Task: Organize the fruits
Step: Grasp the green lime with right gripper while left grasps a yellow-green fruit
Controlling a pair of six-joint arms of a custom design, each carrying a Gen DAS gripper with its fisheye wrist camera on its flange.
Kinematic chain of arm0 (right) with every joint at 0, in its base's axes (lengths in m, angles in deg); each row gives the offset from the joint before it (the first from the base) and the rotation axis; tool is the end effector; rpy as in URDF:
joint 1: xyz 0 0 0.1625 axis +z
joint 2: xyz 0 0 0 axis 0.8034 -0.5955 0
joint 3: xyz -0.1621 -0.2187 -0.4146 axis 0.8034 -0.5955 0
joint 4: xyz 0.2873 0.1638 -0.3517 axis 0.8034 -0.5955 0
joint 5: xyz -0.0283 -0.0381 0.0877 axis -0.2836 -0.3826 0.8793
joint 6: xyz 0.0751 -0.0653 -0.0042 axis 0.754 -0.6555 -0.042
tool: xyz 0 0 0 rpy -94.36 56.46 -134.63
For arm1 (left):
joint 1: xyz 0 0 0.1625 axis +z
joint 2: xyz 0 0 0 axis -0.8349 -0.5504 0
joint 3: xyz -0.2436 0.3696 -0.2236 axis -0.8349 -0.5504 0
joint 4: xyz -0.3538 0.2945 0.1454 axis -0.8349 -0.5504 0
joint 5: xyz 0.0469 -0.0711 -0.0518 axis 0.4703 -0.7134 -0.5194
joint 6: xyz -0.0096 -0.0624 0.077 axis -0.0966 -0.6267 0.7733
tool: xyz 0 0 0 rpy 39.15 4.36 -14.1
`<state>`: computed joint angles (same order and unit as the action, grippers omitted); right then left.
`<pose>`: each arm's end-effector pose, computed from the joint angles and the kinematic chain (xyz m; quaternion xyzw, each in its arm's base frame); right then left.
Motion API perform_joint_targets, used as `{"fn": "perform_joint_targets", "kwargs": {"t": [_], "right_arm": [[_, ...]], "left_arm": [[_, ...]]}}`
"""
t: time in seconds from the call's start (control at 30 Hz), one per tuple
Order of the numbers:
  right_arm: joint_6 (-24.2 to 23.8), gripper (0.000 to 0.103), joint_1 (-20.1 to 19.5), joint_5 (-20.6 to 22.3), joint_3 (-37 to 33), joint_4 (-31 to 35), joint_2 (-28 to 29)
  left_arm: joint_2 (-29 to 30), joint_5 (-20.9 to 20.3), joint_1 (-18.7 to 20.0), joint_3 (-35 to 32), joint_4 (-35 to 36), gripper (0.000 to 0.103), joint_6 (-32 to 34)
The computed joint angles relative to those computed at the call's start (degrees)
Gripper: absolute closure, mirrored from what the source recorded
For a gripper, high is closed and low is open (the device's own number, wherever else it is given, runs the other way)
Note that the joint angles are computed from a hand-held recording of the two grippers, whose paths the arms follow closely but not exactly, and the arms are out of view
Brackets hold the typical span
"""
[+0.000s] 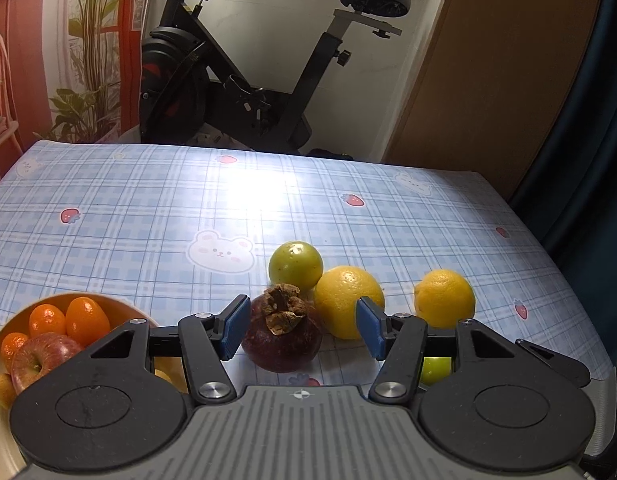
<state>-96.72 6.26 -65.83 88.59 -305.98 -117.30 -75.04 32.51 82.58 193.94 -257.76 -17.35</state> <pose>0.0004 -0.3281 0.1238 0.3558 -0.8686 0.3193 0.1303 -0.2049 -0.3416 0.0070 0.0779 0.8702 -0.3873 0.2946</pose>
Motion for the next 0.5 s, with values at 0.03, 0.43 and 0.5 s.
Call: {"fn": "perform_joint_targets", "kwargs": {"t": [0.03,0.43,0.5], "right_arm": [[0.2,0.051,0.4,-0.7,-0.2,0.3,0.0],[1.0,0.051,-0.7,0.2,0.0,0.6,-0.3],[1.1,0.05,-0.9,0.4,0.1,0.6,-0.3]], "left_arm": [[-0.3,0.3,0.3,-0.2,0.2,0.043,0.2],[1.4,0.1,8.8,-6.1,-5.7,0.042,10.4],[2.0,-0.6,10.4,-7.0,-6.9,0.042,11.4]]}}
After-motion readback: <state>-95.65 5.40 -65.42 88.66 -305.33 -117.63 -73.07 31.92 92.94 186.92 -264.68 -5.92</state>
